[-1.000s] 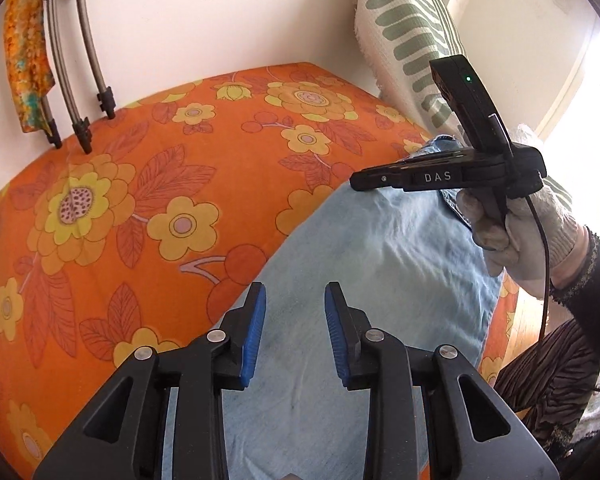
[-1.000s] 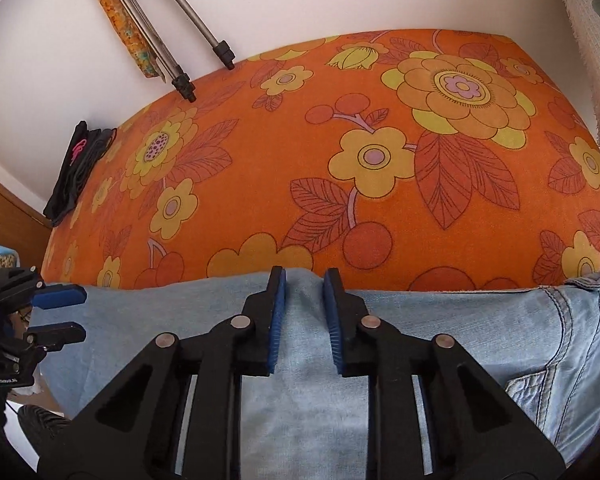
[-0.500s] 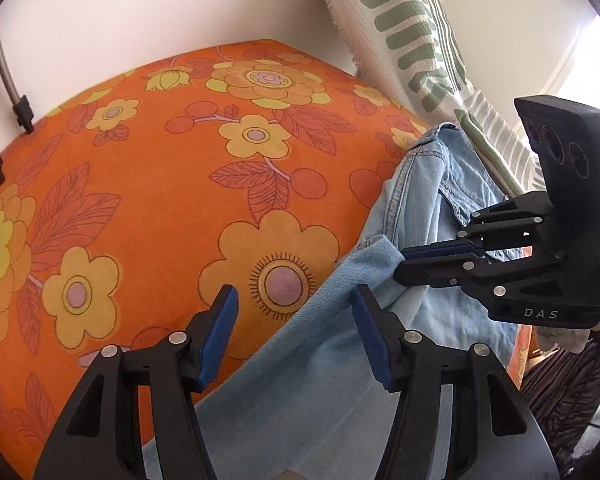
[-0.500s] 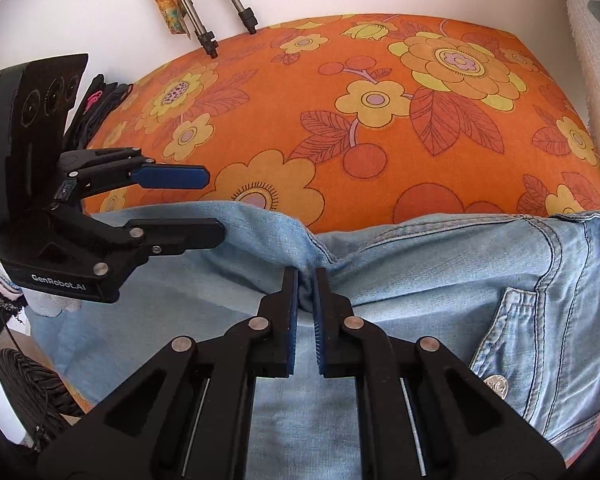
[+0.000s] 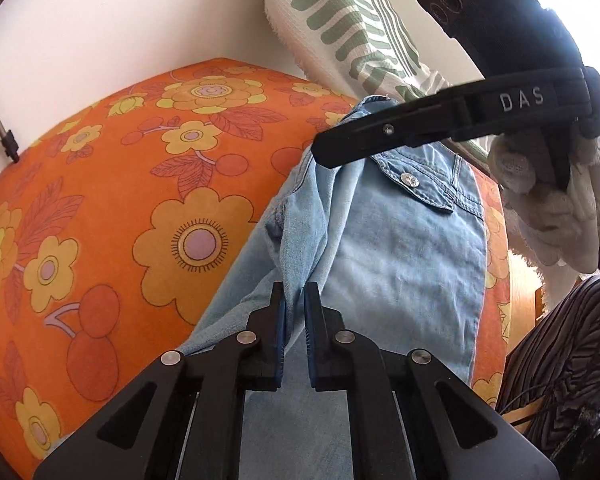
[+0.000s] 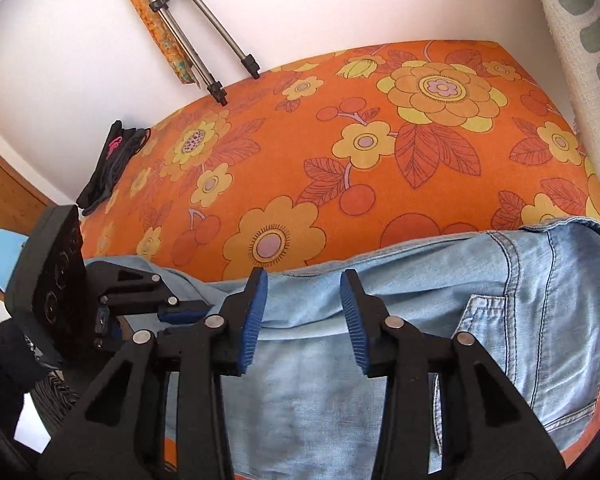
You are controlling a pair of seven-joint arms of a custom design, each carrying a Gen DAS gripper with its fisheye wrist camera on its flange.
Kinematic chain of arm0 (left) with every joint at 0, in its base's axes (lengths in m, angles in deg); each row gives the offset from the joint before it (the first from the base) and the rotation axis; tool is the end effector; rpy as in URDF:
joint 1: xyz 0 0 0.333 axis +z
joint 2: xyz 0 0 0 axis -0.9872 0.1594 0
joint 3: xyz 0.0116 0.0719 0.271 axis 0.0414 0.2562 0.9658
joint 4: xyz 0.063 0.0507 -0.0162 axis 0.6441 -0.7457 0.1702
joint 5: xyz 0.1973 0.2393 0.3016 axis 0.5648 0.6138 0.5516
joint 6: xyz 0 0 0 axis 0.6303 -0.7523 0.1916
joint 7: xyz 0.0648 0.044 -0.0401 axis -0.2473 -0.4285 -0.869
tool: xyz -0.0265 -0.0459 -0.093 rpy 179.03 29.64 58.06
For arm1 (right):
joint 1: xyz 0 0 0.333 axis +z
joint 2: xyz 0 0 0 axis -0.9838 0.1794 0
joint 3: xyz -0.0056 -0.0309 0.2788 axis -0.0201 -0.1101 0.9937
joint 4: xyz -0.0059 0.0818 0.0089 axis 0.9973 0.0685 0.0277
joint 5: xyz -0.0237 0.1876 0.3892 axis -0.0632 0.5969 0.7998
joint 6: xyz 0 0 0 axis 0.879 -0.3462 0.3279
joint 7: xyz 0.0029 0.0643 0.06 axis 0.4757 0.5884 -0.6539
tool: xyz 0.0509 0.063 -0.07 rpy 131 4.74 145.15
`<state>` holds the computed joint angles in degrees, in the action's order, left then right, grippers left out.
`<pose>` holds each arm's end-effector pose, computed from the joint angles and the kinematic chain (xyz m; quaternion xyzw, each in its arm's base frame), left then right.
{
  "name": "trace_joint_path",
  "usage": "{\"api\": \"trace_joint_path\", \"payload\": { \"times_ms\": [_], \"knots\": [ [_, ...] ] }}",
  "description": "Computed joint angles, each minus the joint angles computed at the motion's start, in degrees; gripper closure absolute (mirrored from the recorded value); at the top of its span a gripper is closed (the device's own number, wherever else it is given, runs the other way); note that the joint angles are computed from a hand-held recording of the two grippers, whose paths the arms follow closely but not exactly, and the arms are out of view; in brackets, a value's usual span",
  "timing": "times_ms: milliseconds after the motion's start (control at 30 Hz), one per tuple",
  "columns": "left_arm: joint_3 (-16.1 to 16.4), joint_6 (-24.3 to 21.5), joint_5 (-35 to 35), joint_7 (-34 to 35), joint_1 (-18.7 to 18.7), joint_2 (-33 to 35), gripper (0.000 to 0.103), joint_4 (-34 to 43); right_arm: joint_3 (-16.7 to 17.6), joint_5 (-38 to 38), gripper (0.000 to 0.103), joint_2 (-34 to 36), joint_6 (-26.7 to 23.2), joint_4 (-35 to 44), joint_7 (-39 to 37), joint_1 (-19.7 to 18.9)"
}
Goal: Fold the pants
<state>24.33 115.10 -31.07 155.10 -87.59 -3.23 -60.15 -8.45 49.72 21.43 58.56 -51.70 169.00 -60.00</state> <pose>0.6296 -0.2589 0.4240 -0.3654 0.8709 -0.3256 0.0437 0.6391 0.3024 0.4627 -0.7120 0.6455 0.0259 0.2753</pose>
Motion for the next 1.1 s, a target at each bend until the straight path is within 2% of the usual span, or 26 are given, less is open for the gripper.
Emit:
{"api": "trace_joint_path", "payload": {
  "times_ms": [167, 300, 367, 433, 500, 600, 700, 800, 933, 967, 1000, 1033, 1100],
  "knots": [
    [-0.3, 1.8, -3.0, 0.8, -0.1, -1.9, 0.096, -3.1, 0.0, -5.0, 0.061, 7.9, -9.2, 11.4, -1.5, 1.9],
    [0.1, 2.4, -4.0, 2.7, -0.8, -4.6, 0.08, -6.1, 0.2, -7.2, 0.064, 10.7, -15.3, 15.1, -4.1, 3.1],
    [0.6, 2.8, -3.8, 4.2, -1.3, -6.2, 0.079, -7.8, 0.2, -7.7, 0.065, 10.1, -16.4, 14.4, -5.5, 3.4],
    [1.3, 1.7, -4.4, 4.9, -1.6, -6.9, 0.079, -8.5, -0.3, -9.2, 0.076, 9.5, -17.5, 13.7, -5.6, 3.9],
    [2.2, 0.2, -4.2, 3.6, -1.7, -7.0, 0.079, -8.6, -0.7, -10.3, 0.079, 9.5, -18.5, 13.4, -5.1, 4.2],
    [3.0, -0.1, -3.4, 2.1, -1.7, -7.0, 0.079, -9.2, -0.8, -11.1, 0.079, 10.1, -19.4, 14.4, -5.1, 4.4],
    [3.3, 0.3, -7.9, 4.5, -1.1, -8.8, 0.079, -10.7, -1.1, -13.6, 0.079, 11.0, -20.1, 16.3, -5.3, 5.4],
    [4.2, 0.4, -9.4, 5.4, -1.3, -10.3, 0.079, -11.9, -1.9, -18.4, 0.079, 12.2, -20.8, 18.3, -6.2, 7.2],
    [5.4, -1.4, -7.2, 3.5, -1.5, -11.6, 0.079, -13.8, -2.5, -22.2, 0.079, 15.2, -22.4, 22.4, -7.3, 8.8],
    [5.6, -1.8, -6.7, 3.3, -1.5, -12.2, 0.079, -14.7, -2.7, -23.0, 0.079, 16.0, -22.8, 23.5, -7.5, 9.1],
    [5.9, -1.9, -6.5, 3.5, -1.6, -13.0, 0.079, -15.8, -2.9, -23.7, 0.074, 16.8, -23.1, 24.6, -7.8, 9.4],
    [6.1, -1.0, -7.2, 4.4, -1.8, -14.3, 0.079, -17.4, -3.3, -24.7, 0.066, 17.4, -22.9, 25.3, -7.9, 9.8],
    [6.8, -1.7, -6.8, 4.2, -2.1, -15.5, 0.079, -18.4, -3.9, -26.6, 0.056, 18.2, -22.6, 26.4, -8.3, 10.5]
  ]
}}
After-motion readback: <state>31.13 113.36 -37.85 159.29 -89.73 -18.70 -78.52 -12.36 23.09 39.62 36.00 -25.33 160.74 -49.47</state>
